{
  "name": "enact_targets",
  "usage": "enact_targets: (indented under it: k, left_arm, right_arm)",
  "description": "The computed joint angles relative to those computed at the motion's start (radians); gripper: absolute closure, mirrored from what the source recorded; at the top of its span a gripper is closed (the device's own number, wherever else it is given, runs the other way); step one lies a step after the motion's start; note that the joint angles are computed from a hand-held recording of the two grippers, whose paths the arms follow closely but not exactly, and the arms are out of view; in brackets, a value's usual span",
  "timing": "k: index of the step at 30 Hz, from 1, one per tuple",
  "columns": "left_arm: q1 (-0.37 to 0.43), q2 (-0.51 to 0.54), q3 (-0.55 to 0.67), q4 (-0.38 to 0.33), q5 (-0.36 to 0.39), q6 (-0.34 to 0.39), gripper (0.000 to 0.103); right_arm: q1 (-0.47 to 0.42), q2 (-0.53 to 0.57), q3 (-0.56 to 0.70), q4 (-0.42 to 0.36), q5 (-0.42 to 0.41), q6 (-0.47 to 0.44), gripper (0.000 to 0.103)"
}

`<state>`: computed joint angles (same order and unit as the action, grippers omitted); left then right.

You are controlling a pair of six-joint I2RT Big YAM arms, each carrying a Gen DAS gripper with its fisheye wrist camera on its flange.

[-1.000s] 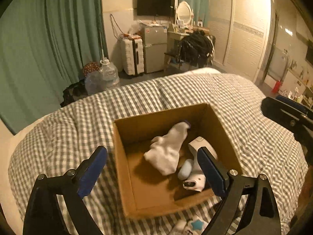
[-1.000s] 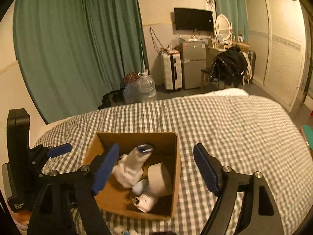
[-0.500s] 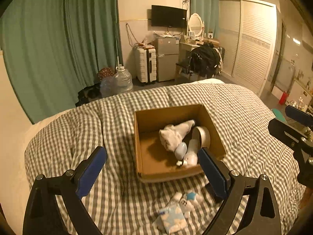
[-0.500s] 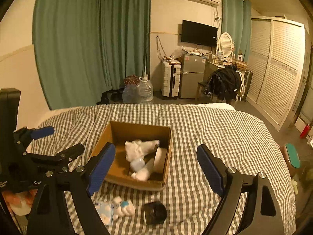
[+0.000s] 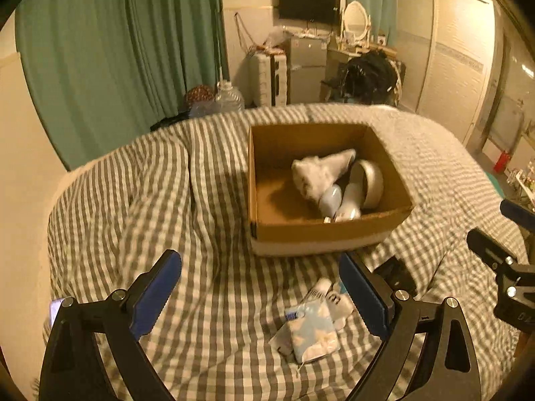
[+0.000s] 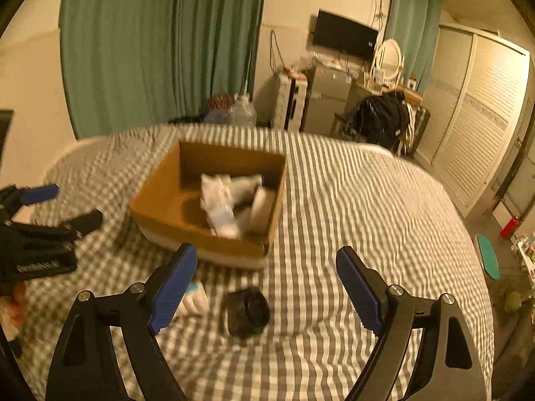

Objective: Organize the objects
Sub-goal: 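Grasp the blue floral tissue pack with left tool while right tool grasps the black cup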

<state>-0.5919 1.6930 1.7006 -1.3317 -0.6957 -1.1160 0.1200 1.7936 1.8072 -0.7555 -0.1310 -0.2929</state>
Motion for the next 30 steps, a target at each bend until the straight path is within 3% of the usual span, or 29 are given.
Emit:
enact_targets:
  k: [11, 19, 26, 30]
  left_arm:
    - [0.006, 0.060, -0.107, 0.075, 0.107, -0.064, 0.005]
    - [0.011, 0.102, -0.108, 0.118, 0.168, -0.019, 0.005]
    - [0.001, 0.161, -0.086, 0.127, 0.218, 0.048, 0.005]
    - [0.004, 0.176, -0.080, 0.138, 0.243, 0.078, 0.005]
  right_arm:
    - [-0.002, 0.125, 0.000, -0.060, 0.050, -0.048, 0.018]
    - [0.001, 0.234, 0.092, -0.156, 0.072, -0.037, 0.018]
    - [0.021, 0.254, 0.091, -0.148, 0.120, -0.081, 0.018]
    - [0.030, 0.296, 0.136, -0.190, 0.146, -0.104, 0.022]
